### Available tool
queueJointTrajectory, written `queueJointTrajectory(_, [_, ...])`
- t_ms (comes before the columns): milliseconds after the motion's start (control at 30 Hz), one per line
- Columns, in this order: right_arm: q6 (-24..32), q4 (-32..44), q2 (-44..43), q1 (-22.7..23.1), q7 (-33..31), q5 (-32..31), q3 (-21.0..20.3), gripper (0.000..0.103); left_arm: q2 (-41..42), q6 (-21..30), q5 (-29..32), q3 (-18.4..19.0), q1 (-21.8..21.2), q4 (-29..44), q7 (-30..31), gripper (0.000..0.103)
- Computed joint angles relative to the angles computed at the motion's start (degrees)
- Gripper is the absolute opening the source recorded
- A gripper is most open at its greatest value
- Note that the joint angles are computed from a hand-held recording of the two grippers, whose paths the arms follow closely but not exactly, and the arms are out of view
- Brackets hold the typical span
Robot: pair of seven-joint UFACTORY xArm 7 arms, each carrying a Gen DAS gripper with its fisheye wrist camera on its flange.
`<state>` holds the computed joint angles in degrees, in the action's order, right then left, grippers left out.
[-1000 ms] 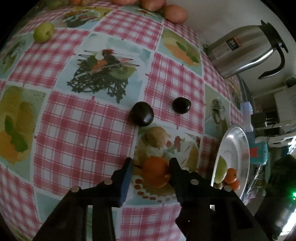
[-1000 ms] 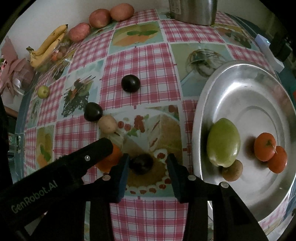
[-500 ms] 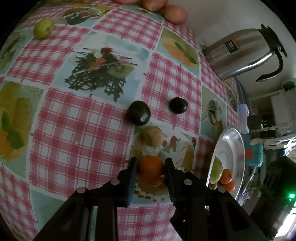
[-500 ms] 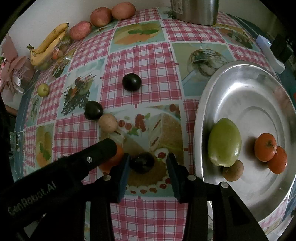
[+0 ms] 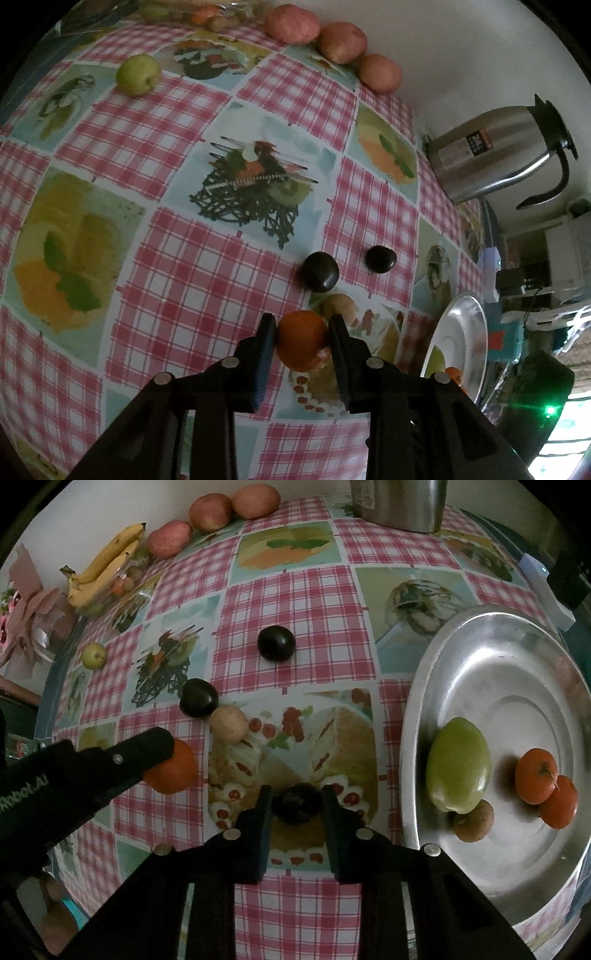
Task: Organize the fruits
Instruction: 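Carry the tangerine and plum over the steel plate with both tools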
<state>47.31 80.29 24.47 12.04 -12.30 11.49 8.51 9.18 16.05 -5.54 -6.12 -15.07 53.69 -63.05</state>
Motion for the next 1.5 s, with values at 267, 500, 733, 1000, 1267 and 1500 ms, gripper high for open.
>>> queueJointTrajectory(267, [-0.6,-0.7,-0.9,-0.5,-0.7,1.3,0.4,0.025,-0.6,-0.1,2.8,0.8,-0.8,-0.2,-3.2,0.031])
queueJointTrajectory(500, [-3.2,-2.5,-4.2,-1.7,-2.7,5.0,0.8,0.025,-2.0,-0.6,7.1,1.5,-1.4,-0.5,-6.9,0.031])
queueJointTrajectory(733, [-5.6,-3.6,-6.6,-2.5,-3.3,7.0,0.2,0.025,-1.8,0.5,9.9,0.9,-1.7,1.5,-7.8,0.031])
queueJointTrajectory(1000, [-6.8,-3.7,-7.2,-3.8,0.1,5.5,-1.7,0.025,0.7,1.7,9.7,0.1,-2.7,5.4,-5.0,0.031])
queueJointTrajectory(1267, [-7.2,-3.0,-6.6,-5.8,5.5,3.0,-3.6,0.025,4.5,2.2,6.3,-1.8,-3.9,10.7,1.7,0.031])
queueJointTrajectory(1500, [-8.7,-4.4,-7.8,-7.9,7.9,2.0,-4.4,0.025,9.7,3.5,4.0,-3.3,-6.2,18.2,9.2,0.031])
